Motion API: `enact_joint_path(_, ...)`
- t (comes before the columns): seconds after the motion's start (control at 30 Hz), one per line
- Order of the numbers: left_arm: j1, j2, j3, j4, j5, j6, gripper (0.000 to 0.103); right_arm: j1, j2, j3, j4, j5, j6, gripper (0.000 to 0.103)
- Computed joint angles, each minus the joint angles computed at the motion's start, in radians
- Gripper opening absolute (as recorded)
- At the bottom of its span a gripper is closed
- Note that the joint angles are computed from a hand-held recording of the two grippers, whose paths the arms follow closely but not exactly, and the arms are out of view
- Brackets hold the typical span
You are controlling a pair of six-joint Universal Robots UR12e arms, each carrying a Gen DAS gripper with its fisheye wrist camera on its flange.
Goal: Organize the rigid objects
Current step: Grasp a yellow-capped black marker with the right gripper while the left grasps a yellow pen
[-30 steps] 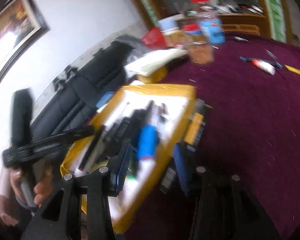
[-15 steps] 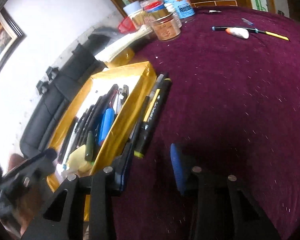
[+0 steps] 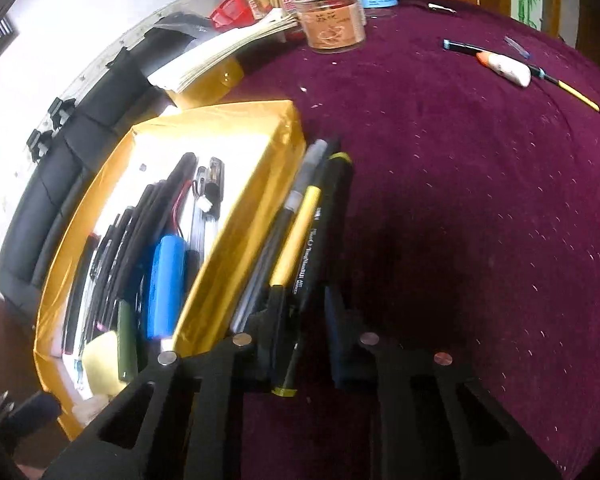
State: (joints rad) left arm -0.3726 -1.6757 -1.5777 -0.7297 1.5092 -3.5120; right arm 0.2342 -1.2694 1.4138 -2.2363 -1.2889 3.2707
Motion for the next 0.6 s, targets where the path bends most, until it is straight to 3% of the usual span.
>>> enact_joint_path(0.17,-0.008,-0.022,0.026,-0.032,-0.032,0.018,0.053,-0.038,-0.084,0.100,-0.056,-0.020,0.023,0.014)
enact_joint_path(0.33,-0.019,-0.056,0.074,-0.080,-0.078,0.050,0.053,-0.069,-0.169,0.220,-0.106,-0.113,0.028,0.014)
enact_joint_path(0.4,-0.014,-0.079,0.112,-0.129,-0.126,0.065,0.053,-0.082,-0.190,0.252,-0.115,-0.134,0.040,0.014)
enact_joint_path(0.47,-0.011,-0.111,0.162,-0.173,-0.151,0.074,0.053,-0.098,-0.204,0.279,-0.147,-0.105,0.054,0.014)
enact_joint_path(0.6,-0.014,-0.182,0.271,-0.237,-0.141,0.105,0.053,-0.101,-0.204,0.299,-0.204,-0.109,0.079,0.014)
